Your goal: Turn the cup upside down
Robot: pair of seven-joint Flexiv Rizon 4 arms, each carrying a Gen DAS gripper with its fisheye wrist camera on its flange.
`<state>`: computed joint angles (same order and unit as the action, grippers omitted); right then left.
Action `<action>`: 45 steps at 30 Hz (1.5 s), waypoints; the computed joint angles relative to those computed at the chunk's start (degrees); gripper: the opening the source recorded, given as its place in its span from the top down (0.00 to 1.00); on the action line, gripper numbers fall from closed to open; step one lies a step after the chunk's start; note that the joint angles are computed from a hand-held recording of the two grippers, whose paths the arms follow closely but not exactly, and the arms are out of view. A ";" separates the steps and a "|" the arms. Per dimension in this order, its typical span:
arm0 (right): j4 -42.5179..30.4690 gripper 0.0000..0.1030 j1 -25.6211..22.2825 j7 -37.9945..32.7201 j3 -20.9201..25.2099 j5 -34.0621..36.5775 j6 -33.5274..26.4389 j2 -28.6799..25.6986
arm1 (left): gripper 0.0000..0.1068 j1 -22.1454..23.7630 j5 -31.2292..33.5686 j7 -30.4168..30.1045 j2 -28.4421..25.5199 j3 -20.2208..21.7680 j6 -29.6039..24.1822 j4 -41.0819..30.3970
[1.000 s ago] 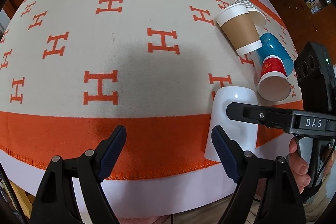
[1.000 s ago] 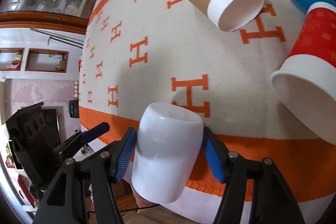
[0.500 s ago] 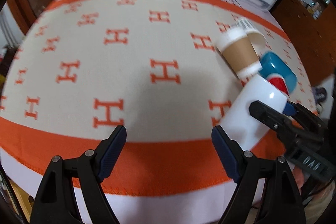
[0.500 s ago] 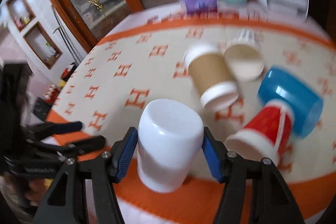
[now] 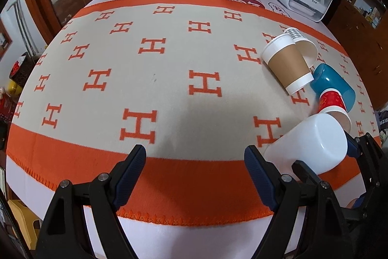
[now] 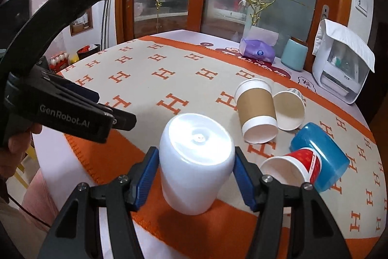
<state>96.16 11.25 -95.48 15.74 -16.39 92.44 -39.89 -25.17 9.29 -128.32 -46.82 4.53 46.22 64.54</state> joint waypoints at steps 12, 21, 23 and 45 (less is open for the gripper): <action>1.49 0.33 -2.74 1.78 3.42 3.03 0.66 1.41 | 0.19 -0.64 -0.11 0.59 0.91 -0.41 2.40 1.93; 4.24 0.33 -12.41 0.85 14.70 4.99 0.27 4.09 | 0.17 -4.31 5.62 -2.52 3.17 3.18 5.94 2.52; 4.47 0.33 -14.00 0.42 16.61 5.99 -0.59 4.73 | 0.16 -4.97 7.14 -3.20 3.59 3.64 5.97 2.10; 4.75 0.33 -5.76 9.77 3.69 15.46 -6.59 17.42 | 0.04 -9.53 17.13 -8.58 4.86 4.72 -1.58 -9.64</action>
<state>100.91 5.49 -85.70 19.43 -0.94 85.85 -22.48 -34.70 26.42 -136.90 -41.96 9.25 44.64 54.90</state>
